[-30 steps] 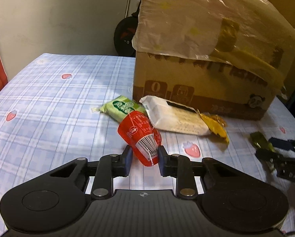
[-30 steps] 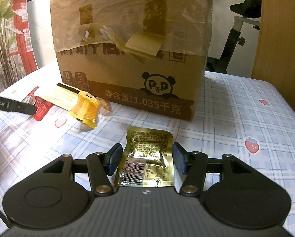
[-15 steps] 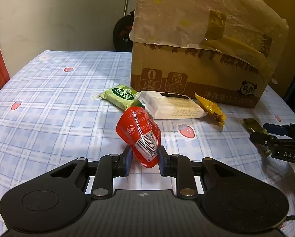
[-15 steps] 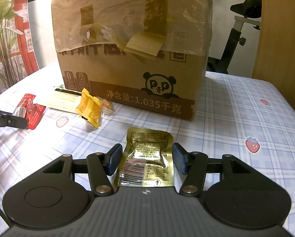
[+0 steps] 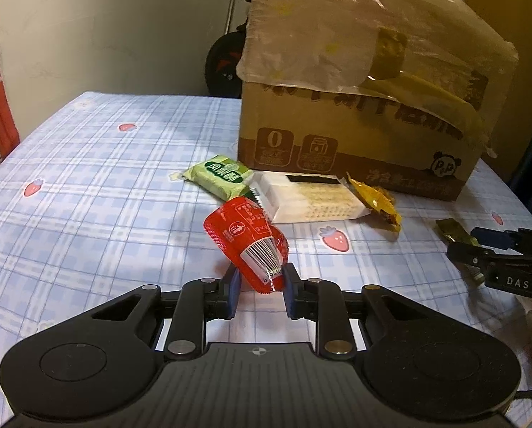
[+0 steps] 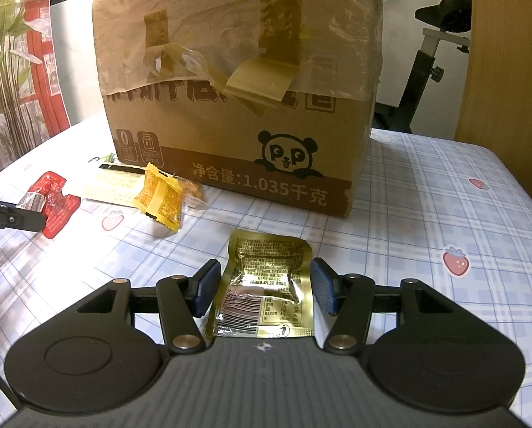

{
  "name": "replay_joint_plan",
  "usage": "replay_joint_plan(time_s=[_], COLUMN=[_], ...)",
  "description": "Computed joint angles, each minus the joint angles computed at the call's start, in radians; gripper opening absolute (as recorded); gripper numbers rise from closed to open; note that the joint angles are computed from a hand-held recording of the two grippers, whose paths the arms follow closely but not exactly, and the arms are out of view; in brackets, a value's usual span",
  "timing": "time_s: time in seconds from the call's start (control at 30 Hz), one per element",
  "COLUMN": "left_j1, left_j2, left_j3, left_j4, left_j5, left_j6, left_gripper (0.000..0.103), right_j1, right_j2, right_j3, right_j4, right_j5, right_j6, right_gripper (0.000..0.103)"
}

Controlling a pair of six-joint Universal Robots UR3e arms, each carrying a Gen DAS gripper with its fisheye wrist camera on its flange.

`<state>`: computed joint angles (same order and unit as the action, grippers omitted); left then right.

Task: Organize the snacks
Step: 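Grasp the red sausage packet with the left tool while the right tool holds the gold packet, then carry both packets over the open box and open both tools to drop them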

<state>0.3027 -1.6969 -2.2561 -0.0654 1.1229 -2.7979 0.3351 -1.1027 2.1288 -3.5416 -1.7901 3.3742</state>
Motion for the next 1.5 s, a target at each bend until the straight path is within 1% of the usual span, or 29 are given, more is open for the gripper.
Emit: replay_joint_plan(time_s=[0.03,0.07,0.1,0.13,0.27,0.37,0.5,0.63,0.7,0.8,0.87,0.9,0.93,0.97,1.0,1.1,1.23,1.33,1.5], left_j1=[-0.001,-0.002,-0.006,-0.010,-0.033,-0.064,-0.101,-0.135,-0.147,-0.165,-0.157,-0.148,-0.133,-0.128,-0.131,-0.098,-0.066,-0.049,0.001], left_j2=[-0.002,-0.005,-0.011,-0.017,-0.052,-0.103,-0.177,-0.245,-0.269,-0.305,-0.305,-0.296,-0.278,-0.260,-0.249,-0.210,-0.145,-0.090,0.007], left_j3=[0.009,0.013,0.019,0.021,0.053,0.110,0.202,0.262,0.281,0.289,0.274,0.261,0.242,0.235,0.224,0.157,0.089,0.053,0.027], left_j4=[-0.012,-0.012,-0.009,0.000,0.015,0.017,-0.007,0.025,0.041,0.099,0.122,0.129,0.125,0.101,0.101,0.116,0.119,0.117,0.061], left_j5=[0.002,0.007,0.012,0.017,0.037,0.088,0.147,0.198,0.214,0.241,0.225,0.205,0.170,0.157,0.164,0.104,0.061,0.034,-0.034], left_j6=[-0.011,-0.020,-0.026,-0.031,-0.046,-0.093,-0.136,-0.165,-0.159,-0.125,-0.113,-0.105,-0.092,-0.077,-0.064,-0.034,-0.008,0.000,0.015], left_gripper=[0.037,0.041,0.051,0.058,0.059,0.060,0.064,0.070,0.071,0.071,0.066,0.051,0.026,0.020,0.019,0.017,0.017,0.017,0.017], right_j1=[0.000,-0.001,-0.001,-0.001,-0.001,-0.001,-0.001,-0.001,-0.001,-0.002,-0.004,-0.005,-0.006,-0.005,-0.005,-0.006,-0.013,-0.006,-0.002], right_j2=[0.000,0.000,0.000,0.000,0.000,0.000,0.000,0.001,0.001,0.001,0.000,0.000,-0.001,-0.001,0.000,0.000,-0.005,-0.008,-0.045], right_j3=[0.000,0.001,0.001,0.001,0.001,0.001,0.001,0.001,0.003,0.003,0.004,0.004,0.006,0.005,0.005,0.007,0.018,0.017,0.063], right_j4=[0.000,-0.001,-0.001,-0.001,-0.002,-0.002,-0.002,-0.004,-0.006,-0.006,-0.006,-0.006,-0.007,-0.007,-0.007,-0.011,-0.026,-0.029,-0.080], right_j5=[0.000,0.001,0.001,0.001,0.001,0.001,0.001,0.002,0.004,0.006,0.010,0.011,0.012,0.012,0.012,0.014,0.041,0.039,0.036], right_j6=[0.000,0.000,0.000,0.000,0.000,0.000,0.000,0.001,0.001,0.001,-0.001,-0.001,-0.001,-0.001,0.000,-0.001,-0.014,-0.030,-0.026], right_gripper=[0.058,0.058,0.058,0.058,0.058,0.058,0.058,0.058,0.058,0.059,0.059,0.059,0.059,0.059,0.059,0.058,0.057,0.056,0.056])
